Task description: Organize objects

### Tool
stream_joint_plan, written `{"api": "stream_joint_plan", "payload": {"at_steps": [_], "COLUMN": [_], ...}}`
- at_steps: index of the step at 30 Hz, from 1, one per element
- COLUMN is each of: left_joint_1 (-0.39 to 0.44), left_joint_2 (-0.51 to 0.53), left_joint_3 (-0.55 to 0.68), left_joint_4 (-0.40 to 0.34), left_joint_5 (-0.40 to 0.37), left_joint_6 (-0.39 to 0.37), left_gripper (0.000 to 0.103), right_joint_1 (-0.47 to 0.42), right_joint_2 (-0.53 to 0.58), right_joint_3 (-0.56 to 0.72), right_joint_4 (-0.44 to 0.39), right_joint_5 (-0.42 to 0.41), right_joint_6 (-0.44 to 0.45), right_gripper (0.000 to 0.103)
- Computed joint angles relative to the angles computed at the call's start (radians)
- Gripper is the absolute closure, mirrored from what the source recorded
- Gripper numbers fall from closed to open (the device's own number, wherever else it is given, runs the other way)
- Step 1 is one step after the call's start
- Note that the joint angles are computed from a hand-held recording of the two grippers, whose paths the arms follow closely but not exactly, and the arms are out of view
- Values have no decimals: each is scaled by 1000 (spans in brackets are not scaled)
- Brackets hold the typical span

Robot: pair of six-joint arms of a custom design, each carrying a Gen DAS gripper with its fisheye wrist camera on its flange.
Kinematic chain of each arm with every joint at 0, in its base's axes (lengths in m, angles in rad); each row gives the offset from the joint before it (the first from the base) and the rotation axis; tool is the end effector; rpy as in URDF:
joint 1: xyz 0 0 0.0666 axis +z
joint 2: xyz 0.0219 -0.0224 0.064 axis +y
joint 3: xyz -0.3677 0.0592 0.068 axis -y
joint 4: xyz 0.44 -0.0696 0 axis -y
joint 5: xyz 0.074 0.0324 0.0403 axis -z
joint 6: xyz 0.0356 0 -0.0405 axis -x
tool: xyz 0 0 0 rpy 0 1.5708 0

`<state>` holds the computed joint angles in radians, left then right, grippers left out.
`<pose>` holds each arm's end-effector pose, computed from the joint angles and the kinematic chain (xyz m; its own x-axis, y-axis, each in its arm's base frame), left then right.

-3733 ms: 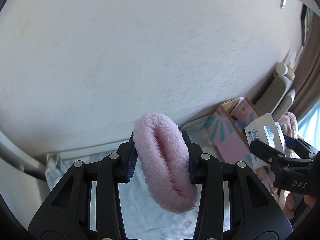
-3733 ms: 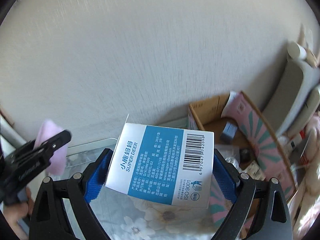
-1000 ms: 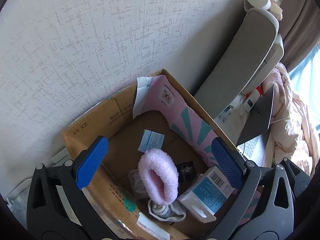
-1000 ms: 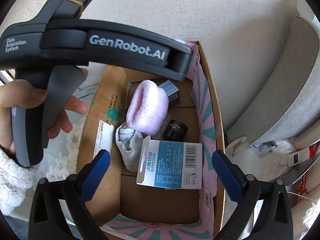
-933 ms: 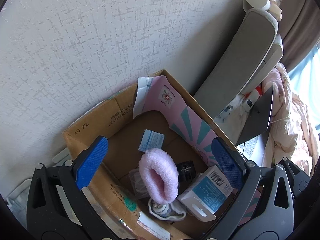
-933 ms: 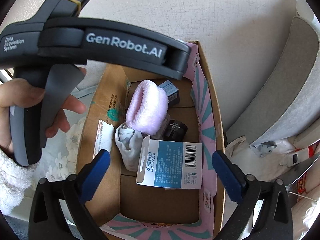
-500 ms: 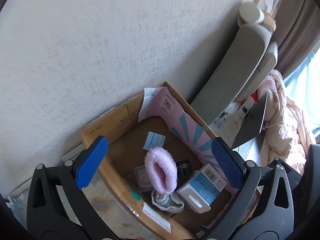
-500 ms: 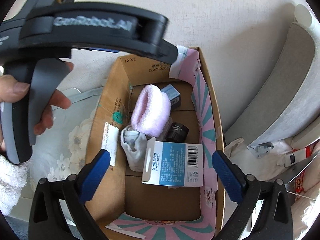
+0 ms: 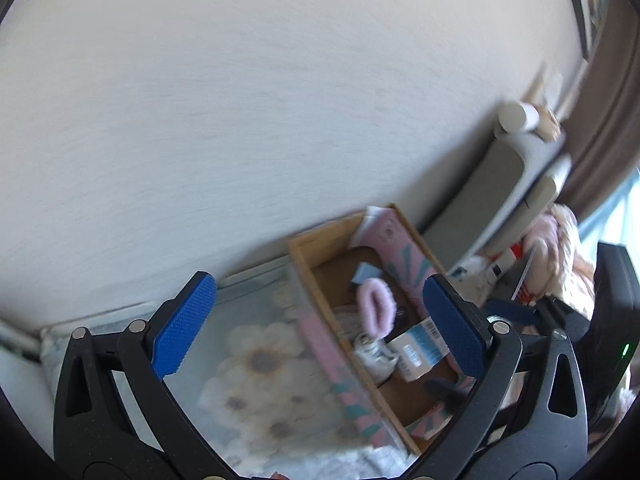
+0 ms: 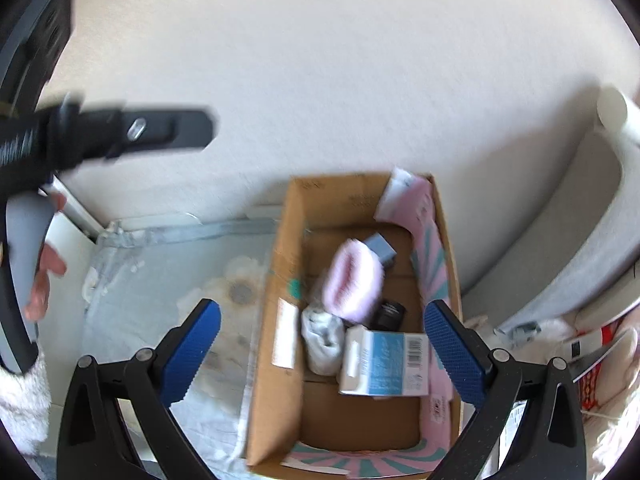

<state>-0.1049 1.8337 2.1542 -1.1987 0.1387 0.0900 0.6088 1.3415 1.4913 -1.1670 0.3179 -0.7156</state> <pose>0.6661 -0.0755 0.5224 -0.7795 -0.0074 -0.6264 0.1219 0.9790 -0.1634 0.4136 0.2743 0.4780 -0.7946 0.2058 -0.5712 0.1496 0.9782 0.1443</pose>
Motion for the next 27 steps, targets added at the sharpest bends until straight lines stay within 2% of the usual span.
{"api": "stream_joint_plan", "payload": {"at_steps": [7, 13, 16, 21, 27], "left_joint_1": [76, 123, 138, 163, 163], "left_joint_2": [-222, -404, -484, -579, -665], "left_joint_3": [-248, -453, -549, -670, -782], "left_joint_4": [77, 141, 167, 205, 268], "left_joint_5": [-81, -161, -199, -214, -293], "left_joint_6": [76, 112, 122, 165, 177], "left_gripper": [0, 0, 0, 0, 0], "right_joint_1": [67, 112, 140, 172, 201], "right_joint_2": [79, 140, 155, 171, 187], "right_joint_3": [157, 261, 283, 287, 271], "right_joint_4": [-31, -77, -81, -87, -106], "right_joint_5": [117, 169, 196, 210, 229], "right_joint_6": [-32, -85, -100, -123, -140], "right_gripper": [1, 1, 1, 2, 2]}}
